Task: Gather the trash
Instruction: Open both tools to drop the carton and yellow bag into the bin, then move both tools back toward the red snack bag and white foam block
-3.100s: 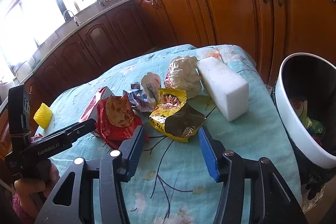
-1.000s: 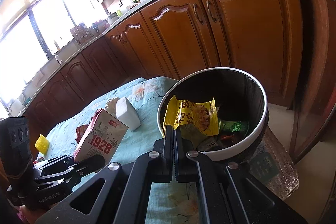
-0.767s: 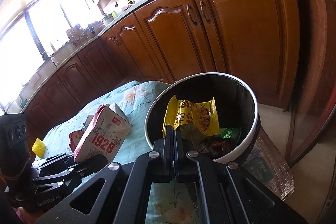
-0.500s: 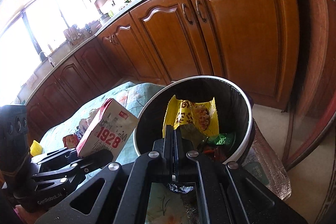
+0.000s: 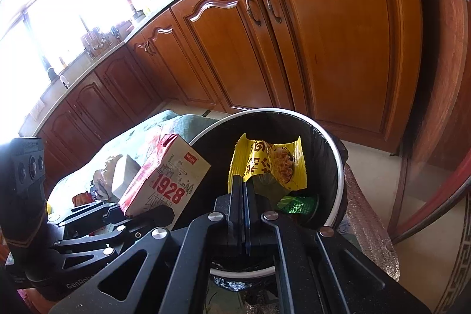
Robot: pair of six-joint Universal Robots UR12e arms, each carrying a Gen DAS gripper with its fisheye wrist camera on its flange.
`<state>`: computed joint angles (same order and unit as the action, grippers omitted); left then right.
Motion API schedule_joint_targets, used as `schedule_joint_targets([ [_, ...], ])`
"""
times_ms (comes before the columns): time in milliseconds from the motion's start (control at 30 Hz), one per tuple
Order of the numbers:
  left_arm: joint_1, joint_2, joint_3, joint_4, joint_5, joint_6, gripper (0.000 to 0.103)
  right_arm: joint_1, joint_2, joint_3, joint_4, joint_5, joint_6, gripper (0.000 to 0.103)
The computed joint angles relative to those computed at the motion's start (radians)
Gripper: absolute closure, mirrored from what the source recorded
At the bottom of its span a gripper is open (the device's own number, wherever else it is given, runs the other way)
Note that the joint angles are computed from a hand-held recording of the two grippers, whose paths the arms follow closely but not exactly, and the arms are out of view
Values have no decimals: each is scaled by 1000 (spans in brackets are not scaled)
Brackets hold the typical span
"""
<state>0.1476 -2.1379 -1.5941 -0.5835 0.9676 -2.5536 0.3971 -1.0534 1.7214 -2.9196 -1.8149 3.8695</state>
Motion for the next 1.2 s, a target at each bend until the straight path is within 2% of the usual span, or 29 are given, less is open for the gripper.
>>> schedule_joint_targets([
  [200,-11,-11,18,-15,8,3,72,-10,2,-4,27,23,5,100],
  [233,-11,-12,21,-17,9,3,69,-12,2,-4,30,29,6,97],
  [367,-9,-11,20,-2,3,-7,58,-19,0,-1,36,47,15,95],
  [467,1,-4,7,10,-8,-23,54,-15,-5,6,26,35,21,79],
  [533,13,7,-12,19,-23,-27,51,-9,-9,12,11,25,28,63],
  [667,44,31,-68,79,-47,-53,42,6,-9,17,-26,5,28,42],
  [733,62,43,-97,106,-59,-68,39,18,-7,16,-43,-6,28,24],
  [800,79,56,-125,125,-68,-86,38,33,-2,14,-70,-26,28,15],
  [933,113,78,-162,135,-82,-103,37,62,11,1,-100,-52,25,13],
  [1133,167,110,-233,235,-55,-138,32,94,33,-31,-102,-46,2,13],
  [1200,187,120,-248,239,-50,-145,31,104,40,-42,-98,-47,-5,13],
])
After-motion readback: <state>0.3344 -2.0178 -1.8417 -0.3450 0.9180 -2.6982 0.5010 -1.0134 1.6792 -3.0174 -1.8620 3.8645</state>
